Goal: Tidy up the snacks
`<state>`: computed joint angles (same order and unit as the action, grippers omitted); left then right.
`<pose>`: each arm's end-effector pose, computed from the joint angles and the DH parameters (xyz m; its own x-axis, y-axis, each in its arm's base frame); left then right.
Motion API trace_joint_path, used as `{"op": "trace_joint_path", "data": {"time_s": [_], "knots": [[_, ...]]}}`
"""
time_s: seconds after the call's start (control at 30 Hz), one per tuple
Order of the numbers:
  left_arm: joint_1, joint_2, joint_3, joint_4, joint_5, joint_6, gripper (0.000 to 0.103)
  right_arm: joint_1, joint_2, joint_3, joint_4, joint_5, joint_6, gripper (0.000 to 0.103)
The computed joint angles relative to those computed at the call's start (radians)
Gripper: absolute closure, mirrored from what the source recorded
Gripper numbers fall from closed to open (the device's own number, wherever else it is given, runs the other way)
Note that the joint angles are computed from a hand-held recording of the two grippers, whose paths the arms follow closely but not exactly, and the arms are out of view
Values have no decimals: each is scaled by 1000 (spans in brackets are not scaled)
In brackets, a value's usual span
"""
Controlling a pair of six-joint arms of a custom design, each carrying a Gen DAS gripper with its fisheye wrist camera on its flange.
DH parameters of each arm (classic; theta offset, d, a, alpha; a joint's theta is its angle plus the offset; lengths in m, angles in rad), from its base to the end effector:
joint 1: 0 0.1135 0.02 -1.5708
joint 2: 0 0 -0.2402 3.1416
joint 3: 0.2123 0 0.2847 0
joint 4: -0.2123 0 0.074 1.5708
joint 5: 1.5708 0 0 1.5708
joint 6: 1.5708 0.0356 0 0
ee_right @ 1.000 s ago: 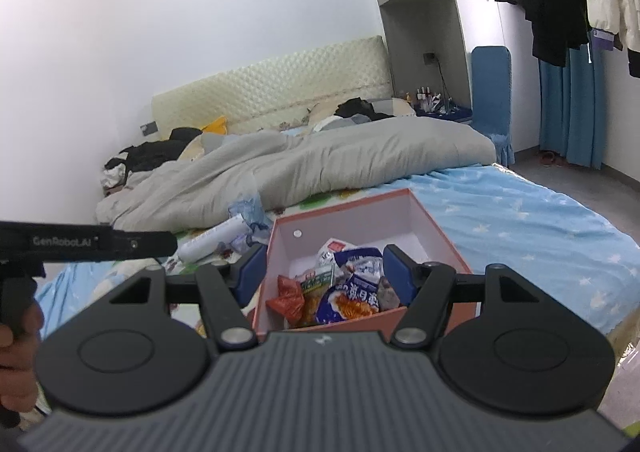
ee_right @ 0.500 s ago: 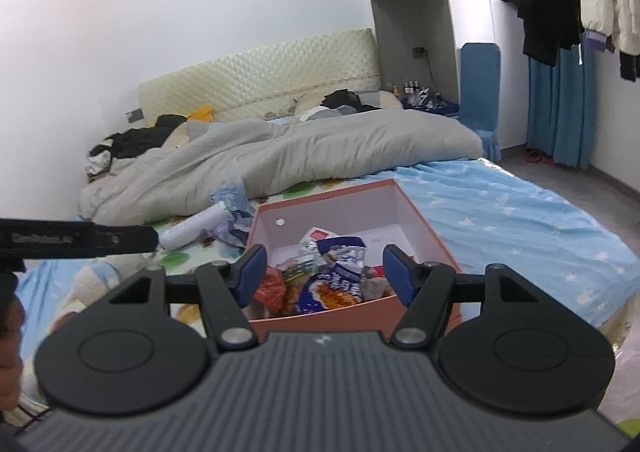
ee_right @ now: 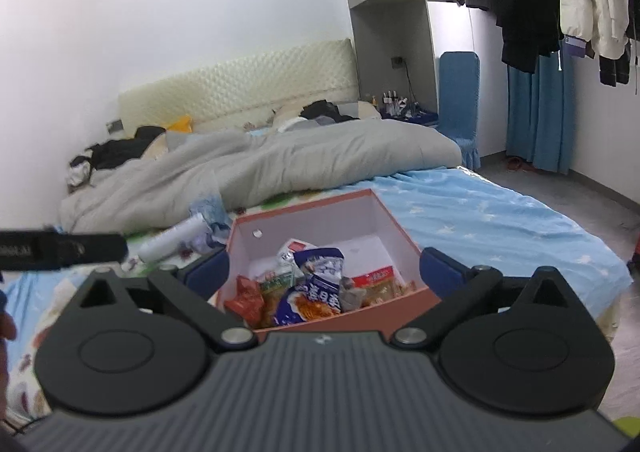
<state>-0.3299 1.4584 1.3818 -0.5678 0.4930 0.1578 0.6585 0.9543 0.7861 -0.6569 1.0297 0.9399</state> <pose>0.3345 -0.1324 0.3274 -0.4602 0.3039 -0.8342 0.7247 0.6714 -0.1551 0.1992 0.1155 0.2542 -0.2258 0.3512 -0.9087 0.5546 0.8132 0.1765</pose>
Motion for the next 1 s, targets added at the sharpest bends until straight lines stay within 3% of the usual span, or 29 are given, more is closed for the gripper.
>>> {"op": "trace_joint_path", "data": {"time_s": [1.0], "knots": [[-13, 16, 23, -52, -20, 10, 0, -3, -10, 0, -24, -30, 28, 0]]}}
